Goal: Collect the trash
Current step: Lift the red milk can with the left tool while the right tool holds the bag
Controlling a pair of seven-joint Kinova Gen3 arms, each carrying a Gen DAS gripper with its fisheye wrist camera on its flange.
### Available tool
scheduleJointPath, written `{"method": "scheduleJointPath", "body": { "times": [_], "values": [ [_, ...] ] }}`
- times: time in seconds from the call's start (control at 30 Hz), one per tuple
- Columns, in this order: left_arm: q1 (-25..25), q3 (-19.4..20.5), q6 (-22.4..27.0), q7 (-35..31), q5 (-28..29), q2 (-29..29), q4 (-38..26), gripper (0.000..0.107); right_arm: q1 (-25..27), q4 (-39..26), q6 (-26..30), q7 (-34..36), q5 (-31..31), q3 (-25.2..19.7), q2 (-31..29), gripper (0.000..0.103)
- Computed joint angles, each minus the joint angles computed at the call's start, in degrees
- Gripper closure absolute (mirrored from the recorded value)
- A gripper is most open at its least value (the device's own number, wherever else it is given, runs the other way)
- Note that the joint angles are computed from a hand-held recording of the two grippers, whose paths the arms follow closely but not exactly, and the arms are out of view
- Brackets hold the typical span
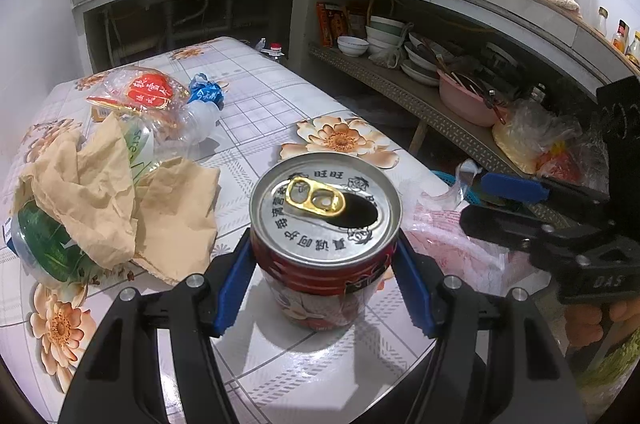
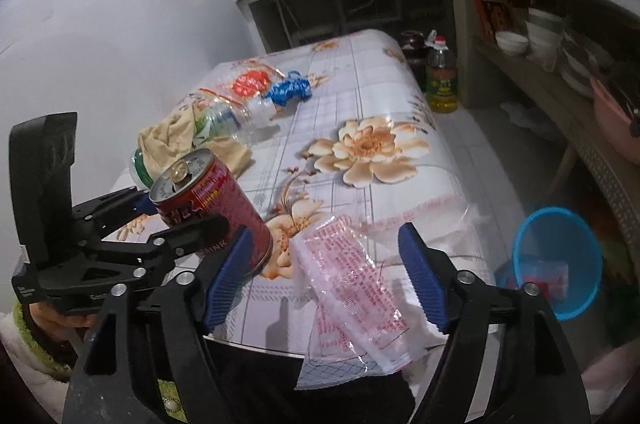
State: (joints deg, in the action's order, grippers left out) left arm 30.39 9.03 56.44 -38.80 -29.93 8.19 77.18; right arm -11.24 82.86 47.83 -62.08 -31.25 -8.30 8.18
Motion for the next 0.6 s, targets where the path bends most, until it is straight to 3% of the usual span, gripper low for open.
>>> {"method": "scheduleJointPath", "body": {
  "times": [0.1, 0.3, 0.6],
  "values": [
    [0.1, 0.0, 0.3, -0.4, -0.2, 0.3, -0.3, 0.043, -0.7, -0.7, 0.6, -0.1, 2.1, 0.0, 0.4, 0.017],
    [0.6, -0.2, 1.3, -0.1, -0.6, 0.7, -1.1, 0.043, -3.0, -3.1, 4.7, -5.5, 8.8, 0.4, 2.8, 0.018],
    [0.7, -0.5, 2.0, 0.6, -0.3, 0.9, -1.7, 0.043, -4.2, -3.8, 7.0, -10.7, 13.4, 0.3, 4.0, 0.054]
  ]
}}
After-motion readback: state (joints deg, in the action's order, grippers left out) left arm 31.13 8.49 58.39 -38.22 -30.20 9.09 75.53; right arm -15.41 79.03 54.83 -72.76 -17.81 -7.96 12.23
